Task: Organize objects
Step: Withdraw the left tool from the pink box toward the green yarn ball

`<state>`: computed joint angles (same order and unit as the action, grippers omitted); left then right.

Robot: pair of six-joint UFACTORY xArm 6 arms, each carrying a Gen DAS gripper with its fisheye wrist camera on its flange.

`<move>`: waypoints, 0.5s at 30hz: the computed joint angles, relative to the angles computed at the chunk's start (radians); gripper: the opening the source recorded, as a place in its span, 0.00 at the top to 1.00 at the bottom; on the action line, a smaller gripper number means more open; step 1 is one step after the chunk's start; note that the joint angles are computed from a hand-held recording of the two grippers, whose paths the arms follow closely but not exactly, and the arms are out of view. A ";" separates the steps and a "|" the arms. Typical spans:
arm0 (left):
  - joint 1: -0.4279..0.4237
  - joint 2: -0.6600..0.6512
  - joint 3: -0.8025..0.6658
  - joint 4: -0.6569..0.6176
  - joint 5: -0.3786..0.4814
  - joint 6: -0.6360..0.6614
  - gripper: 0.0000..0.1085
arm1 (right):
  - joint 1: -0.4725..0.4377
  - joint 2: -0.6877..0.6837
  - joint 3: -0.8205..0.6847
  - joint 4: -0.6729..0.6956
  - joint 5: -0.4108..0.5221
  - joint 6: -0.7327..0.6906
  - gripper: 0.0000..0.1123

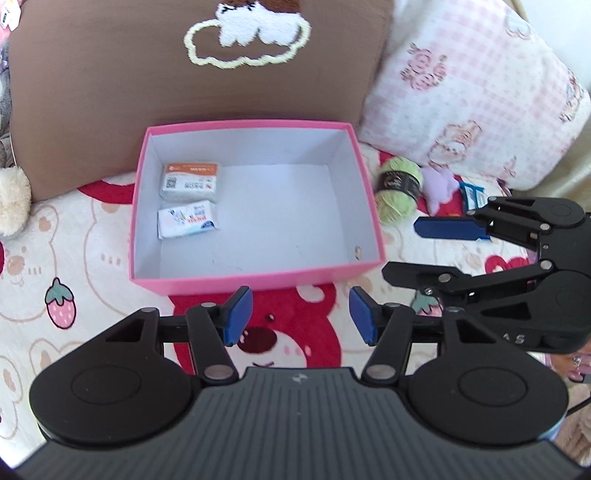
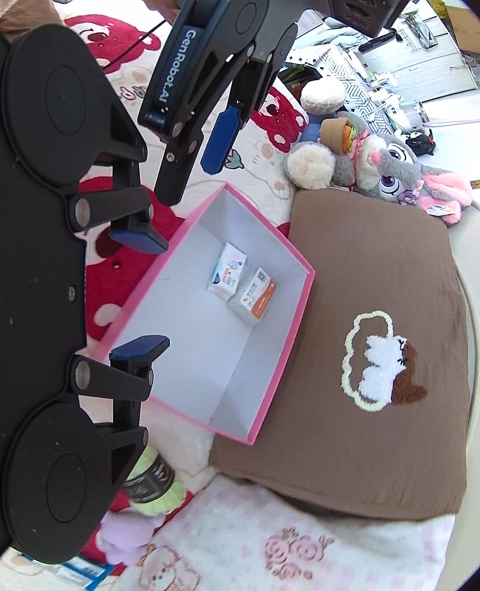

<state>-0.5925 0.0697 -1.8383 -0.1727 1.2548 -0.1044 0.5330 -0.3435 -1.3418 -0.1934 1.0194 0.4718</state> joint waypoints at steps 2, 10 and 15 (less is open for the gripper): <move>-0.010 -0.016 0.009 0.001 0.011 0.009 0.45 | 0.012 -0.023 0.005 -0.011 0.030 0.014 0.49; -0.053 -0.070 0.054 0.002 0.046 0.025 0.39 | 0.060 -0.113 0.031 -0.033 0.137 0.050 0.44; -0.091 -0.090 0.084 0.001 0.071 0.041 0.35 | 0.104 -0.179 0.073 -0.055 0.200 0.065 0.35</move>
